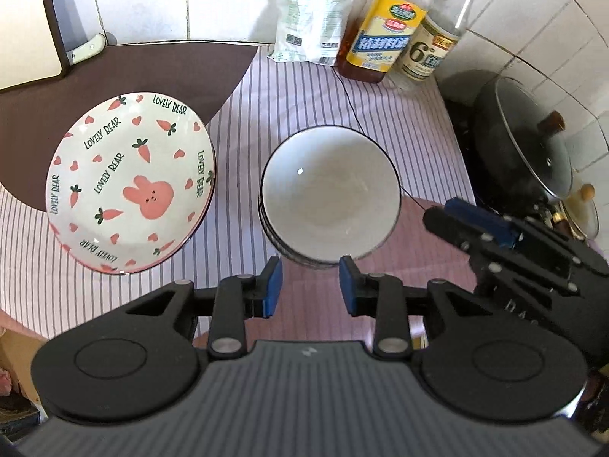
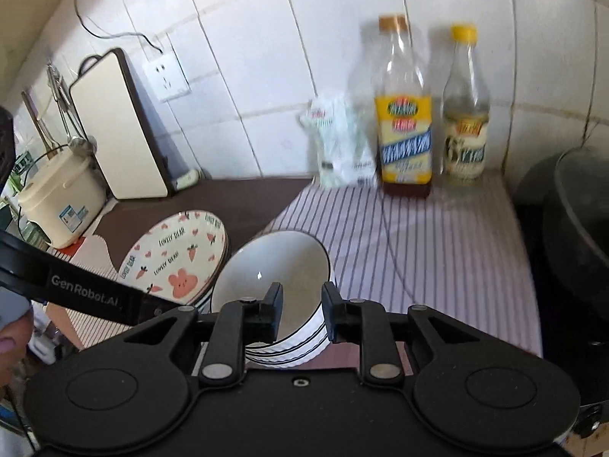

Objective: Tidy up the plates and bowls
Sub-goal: 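Lower the right gripper's bowl onto the bowl stack and open it while the left gripper releases the stack, then grasp the rim of the three-bowl stack with the left gripper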

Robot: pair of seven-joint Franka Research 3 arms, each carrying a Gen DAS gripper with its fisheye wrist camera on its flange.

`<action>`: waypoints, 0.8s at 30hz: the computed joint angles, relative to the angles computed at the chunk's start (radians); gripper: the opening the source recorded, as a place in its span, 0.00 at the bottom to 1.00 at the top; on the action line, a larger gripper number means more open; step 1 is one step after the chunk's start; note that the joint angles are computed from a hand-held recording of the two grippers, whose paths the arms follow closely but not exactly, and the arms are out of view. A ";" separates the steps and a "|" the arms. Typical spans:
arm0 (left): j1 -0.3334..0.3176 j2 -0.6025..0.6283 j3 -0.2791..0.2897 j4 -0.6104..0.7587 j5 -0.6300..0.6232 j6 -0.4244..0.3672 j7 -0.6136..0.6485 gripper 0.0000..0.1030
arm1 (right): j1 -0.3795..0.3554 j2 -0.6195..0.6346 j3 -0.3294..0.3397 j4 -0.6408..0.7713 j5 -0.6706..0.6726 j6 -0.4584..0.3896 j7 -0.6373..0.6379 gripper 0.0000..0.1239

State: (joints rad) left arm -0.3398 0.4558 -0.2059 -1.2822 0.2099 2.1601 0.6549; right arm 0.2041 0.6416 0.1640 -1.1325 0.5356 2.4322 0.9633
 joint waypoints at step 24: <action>0.042 -0.179 -0.001 -0.412 0.118 0.320 0.033 0.40 | -0.039 -0.210 0.099 -0.460 0.451 0.417 -0.336 0.45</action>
